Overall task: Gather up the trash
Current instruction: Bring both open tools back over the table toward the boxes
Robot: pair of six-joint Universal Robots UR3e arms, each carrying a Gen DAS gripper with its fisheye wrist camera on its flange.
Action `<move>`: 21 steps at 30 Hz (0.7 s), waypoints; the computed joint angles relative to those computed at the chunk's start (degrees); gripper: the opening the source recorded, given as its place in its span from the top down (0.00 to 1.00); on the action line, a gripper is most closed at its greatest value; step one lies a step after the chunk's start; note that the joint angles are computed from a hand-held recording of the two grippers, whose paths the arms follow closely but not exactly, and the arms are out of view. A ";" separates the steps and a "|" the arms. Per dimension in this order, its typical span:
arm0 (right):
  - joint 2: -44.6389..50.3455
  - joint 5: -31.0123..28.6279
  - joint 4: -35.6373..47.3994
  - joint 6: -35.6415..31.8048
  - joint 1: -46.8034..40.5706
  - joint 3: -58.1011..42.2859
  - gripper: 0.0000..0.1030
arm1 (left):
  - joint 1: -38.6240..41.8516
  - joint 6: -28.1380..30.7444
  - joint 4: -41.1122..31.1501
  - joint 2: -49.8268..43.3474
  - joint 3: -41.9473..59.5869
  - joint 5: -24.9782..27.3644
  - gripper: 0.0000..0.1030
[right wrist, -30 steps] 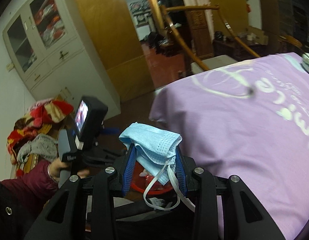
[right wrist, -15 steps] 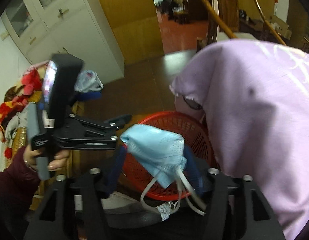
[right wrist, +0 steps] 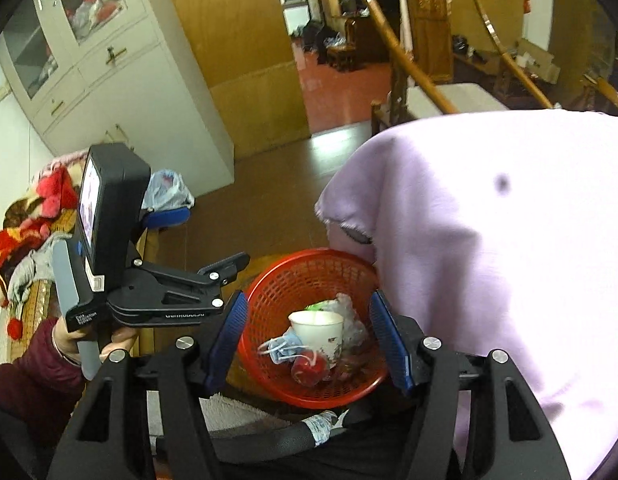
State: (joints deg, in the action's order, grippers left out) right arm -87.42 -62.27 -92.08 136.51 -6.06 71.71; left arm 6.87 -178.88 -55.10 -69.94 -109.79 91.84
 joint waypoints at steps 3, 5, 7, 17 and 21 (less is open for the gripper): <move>-3.60 2.67 1.30 -0.88 -3.60 0.79 0.37 | -3.44 -1.09 0.18 -0.74 2.55 2.12 0.07; -6.01 4.87 3.11 -2.33 -6.97 0.78 0.34 | -6.01 -1.82 0.10 -1.42 4.53 3.62 0.07; -9.26 7.74 6.11 -5.05 -11.76 0.95 0.33 | -9.83 -2.84 0.01 -2.72 7.28 5.93 0.07; -18.71 24.25 42.54 -34.74 -45.69 -9.78 0.23 | -31.86 -6.76 -2.80 -14.39 26.31 18.73 0.07; -14.28 28.16 71.57 -55.44 -62.78 -25.45 0.14 | -38.99 -7.94 -4.74 -20.50 35.29 20.77 0.07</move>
